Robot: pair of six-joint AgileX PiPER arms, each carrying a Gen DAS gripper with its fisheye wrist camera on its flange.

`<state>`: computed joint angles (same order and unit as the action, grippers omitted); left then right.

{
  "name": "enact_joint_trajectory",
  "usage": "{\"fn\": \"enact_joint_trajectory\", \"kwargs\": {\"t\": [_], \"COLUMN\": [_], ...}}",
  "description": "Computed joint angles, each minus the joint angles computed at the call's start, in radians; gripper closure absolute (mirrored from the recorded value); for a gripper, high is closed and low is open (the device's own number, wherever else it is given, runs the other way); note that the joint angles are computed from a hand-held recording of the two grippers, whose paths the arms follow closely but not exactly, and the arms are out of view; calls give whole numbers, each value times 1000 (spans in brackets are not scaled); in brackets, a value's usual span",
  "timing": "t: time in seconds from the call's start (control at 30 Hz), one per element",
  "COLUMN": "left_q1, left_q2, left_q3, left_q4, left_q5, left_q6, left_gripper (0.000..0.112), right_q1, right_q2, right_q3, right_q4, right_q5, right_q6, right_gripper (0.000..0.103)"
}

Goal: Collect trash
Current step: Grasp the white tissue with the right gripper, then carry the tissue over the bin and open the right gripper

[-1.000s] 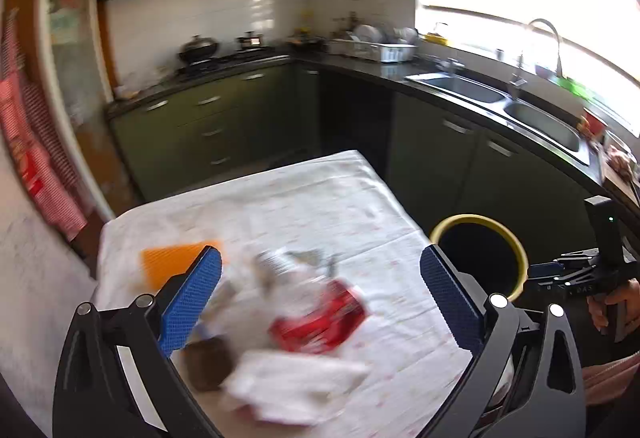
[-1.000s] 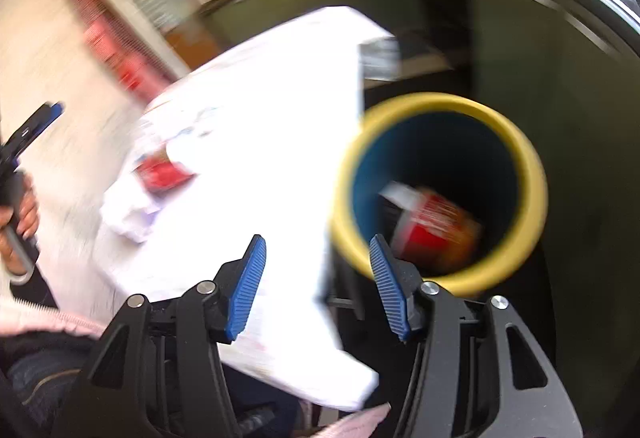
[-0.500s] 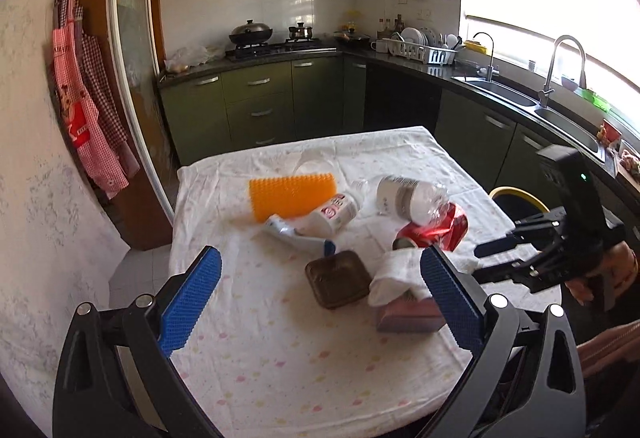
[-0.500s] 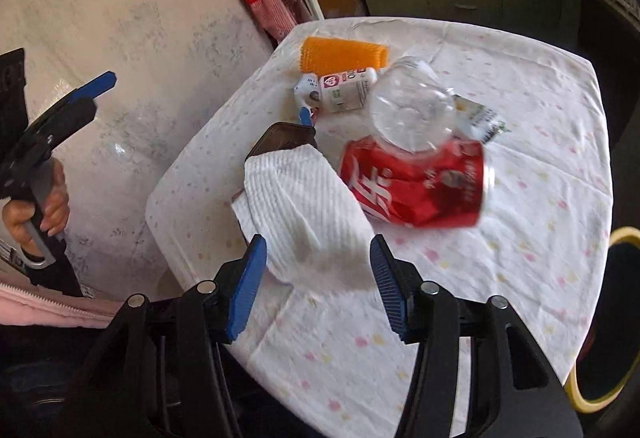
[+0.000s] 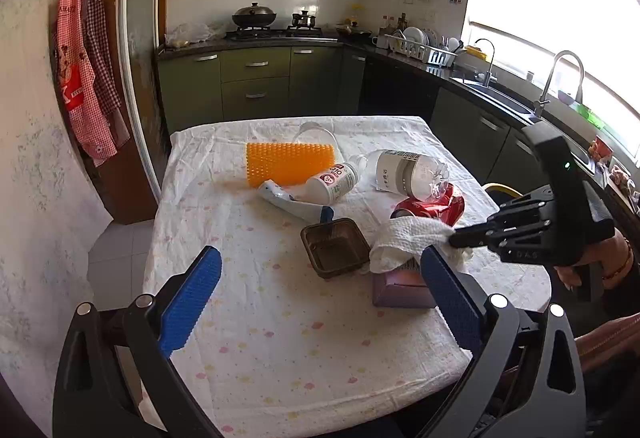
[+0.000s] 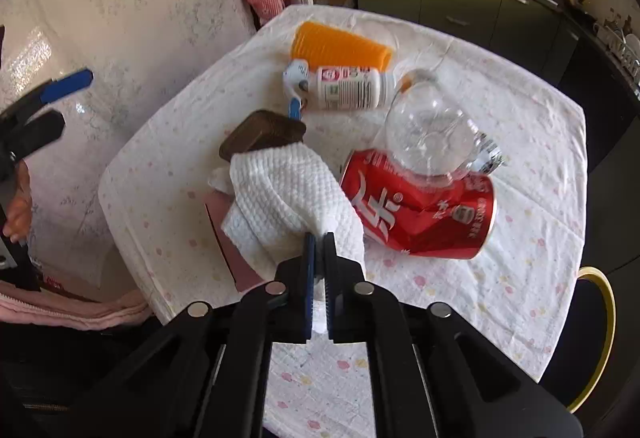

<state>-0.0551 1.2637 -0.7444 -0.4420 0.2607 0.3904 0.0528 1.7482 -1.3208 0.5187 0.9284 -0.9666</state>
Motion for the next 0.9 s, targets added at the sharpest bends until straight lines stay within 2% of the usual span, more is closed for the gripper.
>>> {"fn": "enact_joint_trajectory", "kwargs": {"t": [0.13, 0.37, 0.43, 0.57, 0.7, 0.9], "left_q1": [-5, -49, -72, -106, -133, -177], "left_q2": [-15, -54, -58, -54, -29, 38], "left_q3": [22, 52, 58, 59, 50, 15], "left_q4": [18, 209, 291, 370, 384, 397], "left_q5": [-8, -30, -36, -41, -51, -64], "left_q6": [-32, -239, -326, -406, -427, -464], "left_gripper": [14, 14, 14, 14, 14, 14], "right_q1": [-50, -168, -212, -338, -503, -643], "right_q2": [-59, -146, -171, -191, -151, 27], "right_q3": [2, -39, -48, -84, -135, -231], "right_q4": [90, 239, 261, 274, 246, 130], "right_q5": [57, 191, 205, 225, 217, 107], "right_q6": [-51, -112, -120, -116, -86, 39], "right_gripper": [99, 99, 99, 99, 99, 99]}}
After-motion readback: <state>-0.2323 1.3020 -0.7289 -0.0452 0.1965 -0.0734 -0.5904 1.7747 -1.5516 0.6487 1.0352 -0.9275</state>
